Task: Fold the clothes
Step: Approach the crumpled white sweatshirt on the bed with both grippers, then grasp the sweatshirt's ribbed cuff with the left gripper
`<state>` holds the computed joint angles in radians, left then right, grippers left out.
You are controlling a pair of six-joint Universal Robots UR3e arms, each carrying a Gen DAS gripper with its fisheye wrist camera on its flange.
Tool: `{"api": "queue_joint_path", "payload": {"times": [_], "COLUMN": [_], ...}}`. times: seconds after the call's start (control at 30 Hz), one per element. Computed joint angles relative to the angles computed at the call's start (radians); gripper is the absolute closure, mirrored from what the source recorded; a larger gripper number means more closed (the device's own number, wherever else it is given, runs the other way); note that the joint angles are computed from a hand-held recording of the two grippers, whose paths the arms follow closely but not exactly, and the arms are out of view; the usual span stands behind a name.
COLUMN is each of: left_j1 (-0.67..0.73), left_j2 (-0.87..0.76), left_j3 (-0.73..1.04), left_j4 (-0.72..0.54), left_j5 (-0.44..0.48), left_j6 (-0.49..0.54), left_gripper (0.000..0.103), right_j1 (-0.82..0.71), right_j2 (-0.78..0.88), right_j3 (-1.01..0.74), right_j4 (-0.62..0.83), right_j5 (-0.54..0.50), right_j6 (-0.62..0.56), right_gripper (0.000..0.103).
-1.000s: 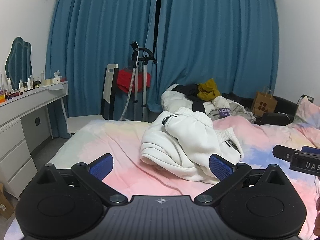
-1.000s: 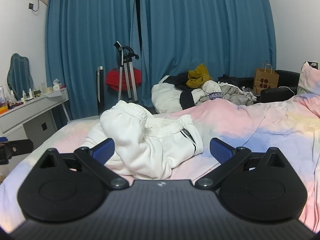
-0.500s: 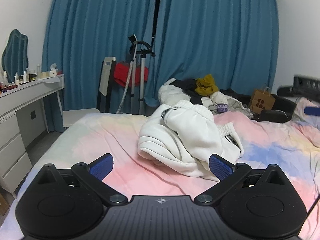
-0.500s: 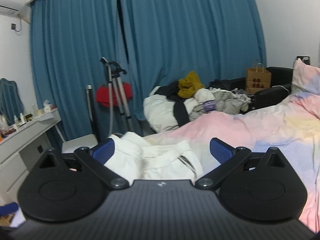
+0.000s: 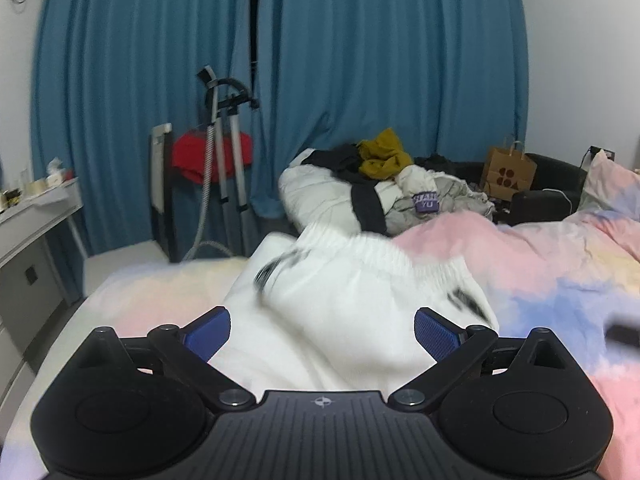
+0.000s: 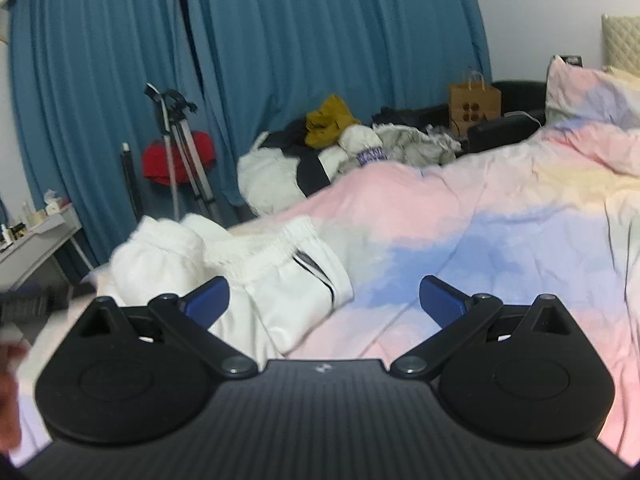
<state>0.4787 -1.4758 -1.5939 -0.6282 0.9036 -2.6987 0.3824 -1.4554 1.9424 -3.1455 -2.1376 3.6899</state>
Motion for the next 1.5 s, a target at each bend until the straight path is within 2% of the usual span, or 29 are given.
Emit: {"api": "queue_joint_path", "payload": {"times": [0.13,0.23,0.33,0.37,0.4,0.43,0.47,0.5,0.57,0.67,0.73,0.87,0.97,1.07,1.1,1.17,1.27,1.33,1.37,1.4,1.5], "left_j1": [-0.196,-0.283,-0.337,-0.353,-0.369,-0.383,-0.392,-0.397,-0.390,-0.354,-0.318,-0.176,-0.003,0.178,0.222,0.285,0.305,0.267,0.229,0.189,0.027], "left_j2": [-0.301,-0.484,-0.625,-0.664,-0.706,-0.747,-0.783,-0.805,-0.780,-0.636,-0.528,-0.266,-0.051,0.131,0.166,0.208,0.201,0.156,0.123,0.087,-0.084], "left_j3": [0.291,0.533,0.743,0.801,0.867,0.935,1.006,1.044,1.000,0.755,0.617,0.347,0.184,0.085,0.076,0.066,0.058,0.073,0.082,0.096,0.217], "left_j4": [0.061,-0.031,-0.134,-0.160,-0.190,-0.227,-0.282,-0.309,-0.289,-0.136,-0.091,-0.041,-0.123,-0.348,-0.428,-0.551,-0.580,-0.531,-0.476,-0.422,-0.277], "left_j5": [0.197,0.294,0.349,0.373,0.397,0.419,0.438,0.451,0.450,0.401,0.350,0.171,-0.013,-0.156,-0.176,-0.196,-0.189,-0.168,-0.146,-0.121,-0.008], "left_j6": [-0.079,-0.089,-0.091,-0.093,-0.096,-0.097,-0.097,-0.099,-0.110,-0.094,-0.077,-0.052,0.007,0.185,0.241,0.326,0.341,0.287,0.243,0.200,0.055], "left_gripper": [0.003,0.005,0.016,0.026,0.046,0.059,0.093,0.099,0.103,0.103,0.103,0.103,0.103,0.103,0.103,0.103,0.101,0.091,0.079,0.061,0.047], "right_j1": [-0.038,-0.059,-0.075,-0.081,-0.084,-0.086,-0.087,-0.087,-0.086,-0.086,-0.084,-0.074,-0.063,-0.047,-0.037,-0.010,0.007,0.010,0.009,0.008,-0.008], "right_j2": [0.035,0.067,0.093,0.100,0.105,0.110,0.113,0.116,0.115,0.107,0.102,0.090,0.067,0.042,0.035,0.029,0.016,0.014,0.016,0.017,0.018], "right_j3": [0.006,0.010,0.015,0.015,0.015,0.016,0.018,0.020,0.025,0.039,0.043,0.045,0.051,0.043,0.036,0.017,0.002,0.002,0.002,0.002,0.009], "right_j4": [-0.014,-0.041,-0.058,-0.067,-0.076,-0.086,-0.097,-0.108,-0.120,-0.143,-0.155,-0.164,-0.168,-0.141,-0.126,-0.099,-0.063,-0.059,-0.055,-0.052,-0.042], "right_j5": [0.047,0.074,0.101,0.111,0.118,0.124,0.128,0.128,0.127,0.127,0.126,0.120,0.126,0.128,0.120,0.085,0.061,0.052,0.050,0.048,0.073], "right_j6": [0.014,0.004,0.003,0.003,-0.001,-0.007,-0.013,-0.019,-0.026,-0.030,-0.034,-0.042,-0.047,-0.041,-0.042,-0.047,-0.040,-0.035,-0.031,-0.028,-0.011], "right_gripper": [0.000,0.000,0.000,0.000,0.000,0.000,0.000,0.000,0.000,0.000,0.000,0.000,0.000,0.000,0.000,0.000,0.000,0.000,0.000,0.000,0.000]}}
